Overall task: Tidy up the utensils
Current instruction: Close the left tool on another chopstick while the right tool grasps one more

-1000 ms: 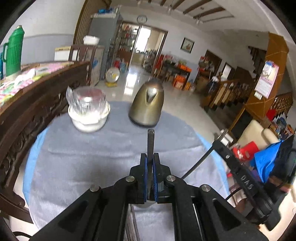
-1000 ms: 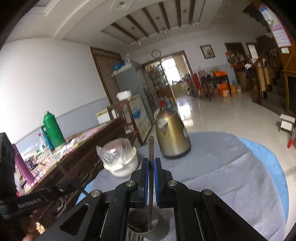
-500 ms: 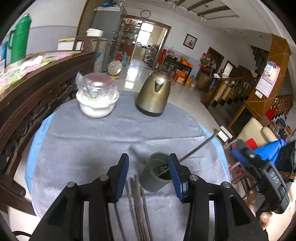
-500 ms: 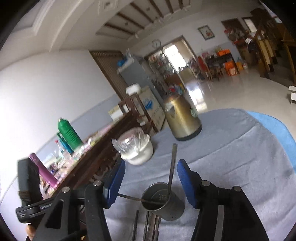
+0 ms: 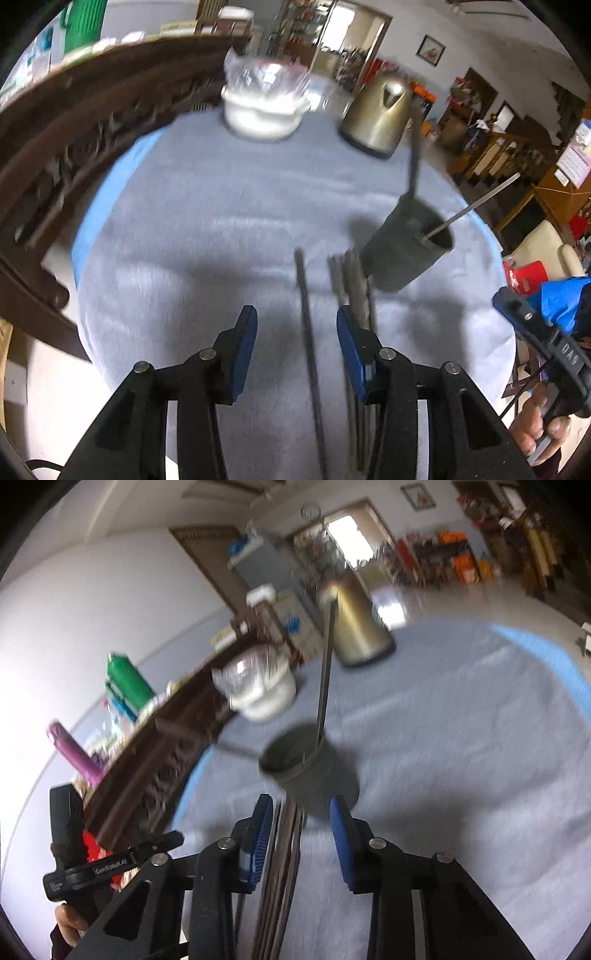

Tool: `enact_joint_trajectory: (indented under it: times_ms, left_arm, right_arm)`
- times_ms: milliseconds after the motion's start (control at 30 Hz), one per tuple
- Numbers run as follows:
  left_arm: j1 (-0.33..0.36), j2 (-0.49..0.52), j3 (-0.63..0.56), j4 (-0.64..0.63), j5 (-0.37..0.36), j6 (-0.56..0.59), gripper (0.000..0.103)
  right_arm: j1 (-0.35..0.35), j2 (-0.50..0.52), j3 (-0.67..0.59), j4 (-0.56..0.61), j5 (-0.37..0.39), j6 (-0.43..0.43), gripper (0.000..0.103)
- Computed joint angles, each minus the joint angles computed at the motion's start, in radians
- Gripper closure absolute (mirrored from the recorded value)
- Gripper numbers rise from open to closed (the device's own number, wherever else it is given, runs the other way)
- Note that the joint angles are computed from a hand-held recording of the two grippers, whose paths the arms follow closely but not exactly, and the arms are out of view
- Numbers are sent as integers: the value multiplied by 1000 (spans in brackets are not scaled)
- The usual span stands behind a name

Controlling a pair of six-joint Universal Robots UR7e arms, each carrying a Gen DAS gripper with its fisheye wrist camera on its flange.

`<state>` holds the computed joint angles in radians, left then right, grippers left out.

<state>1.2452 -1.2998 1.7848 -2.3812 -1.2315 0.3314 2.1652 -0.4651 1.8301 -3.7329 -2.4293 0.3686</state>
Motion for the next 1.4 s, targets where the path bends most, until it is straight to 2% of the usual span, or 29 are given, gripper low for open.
enact_joint_trajectory:
  times_ms: [67,233,367,467,600,667,1000,1300,1400]
  left_arm:
    - [8,6,0,16,3,-5,57]
    - [17,26,2,38,26,13,57]
    - [23,45,-17,99,35,-6,57]
    - [35,49,-28,151,8,-29,58]
    - [38,55,-27,178,-2,-38,67]
    - [37,61,-27,187,-3,-43,68]
    - [42,93,-37,203,-3,-66,92]
    - [47,91,-33,208,-7,-29,96]
    - [51,83,-31,222,-11,-17,96]
  right_arm:
    - [-25,2,-6,112,45,67,75]
    - [-63,34,-40,215,102,140,79]
    - [-77,47,-69,294,130,163,81]
    - [-81,62,-102,354,134,171,85]
    - [-94,68,-117,416,148,206,88]
    - [-95,69,-126,448,148,219,90]
    - [-100,68,-127,493,150,229,95]
    - [-97,27,-71,526,140,262,94]
    - [-97,0,-53,588,154,272,94]
